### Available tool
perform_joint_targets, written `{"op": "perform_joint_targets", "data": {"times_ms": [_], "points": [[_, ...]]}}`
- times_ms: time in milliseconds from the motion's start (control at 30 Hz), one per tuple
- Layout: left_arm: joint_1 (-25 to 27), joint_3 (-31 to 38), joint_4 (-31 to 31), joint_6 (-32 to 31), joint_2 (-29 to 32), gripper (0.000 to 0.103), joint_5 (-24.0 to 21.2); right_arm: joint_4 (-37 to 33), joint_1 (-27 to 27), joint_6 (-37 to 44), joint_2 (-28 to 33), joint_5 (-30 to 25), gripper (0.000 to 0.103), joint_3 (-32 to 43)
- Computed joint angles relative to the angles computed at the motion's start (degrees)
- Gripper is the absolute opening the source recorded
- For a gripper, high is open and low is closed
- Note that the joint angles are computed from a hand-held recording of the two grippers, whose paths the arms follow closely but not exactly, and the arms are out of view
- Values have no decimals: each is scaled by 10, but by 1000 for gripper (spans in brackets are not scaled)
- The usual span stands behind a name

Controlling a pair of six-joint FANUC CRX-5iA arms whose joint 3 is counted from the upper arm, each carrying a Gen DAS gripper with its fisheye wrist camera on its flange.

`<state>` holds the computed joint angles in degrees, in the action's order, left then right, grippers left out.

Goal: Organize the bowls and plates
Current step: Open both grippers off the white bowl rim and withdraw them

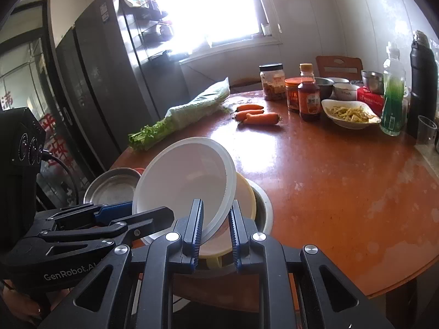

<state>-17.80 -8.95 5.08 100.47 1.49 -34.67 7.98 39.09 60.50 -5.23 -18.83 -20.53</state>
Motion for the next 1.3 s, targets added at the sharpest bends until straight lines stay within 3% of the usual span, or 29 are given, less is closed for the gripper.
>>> {"op": "perform_joint_targets", "data": {"times_ms": [567, 1300], "points": [[-7, 14, -39, 37, 20, 42, -9, -37, -7, 28, 23, -12, 20, 14], [-14, 20, -62, 53, 22, 42, -11, 3, -5, -12, 27, -8, 23, 1]]}}
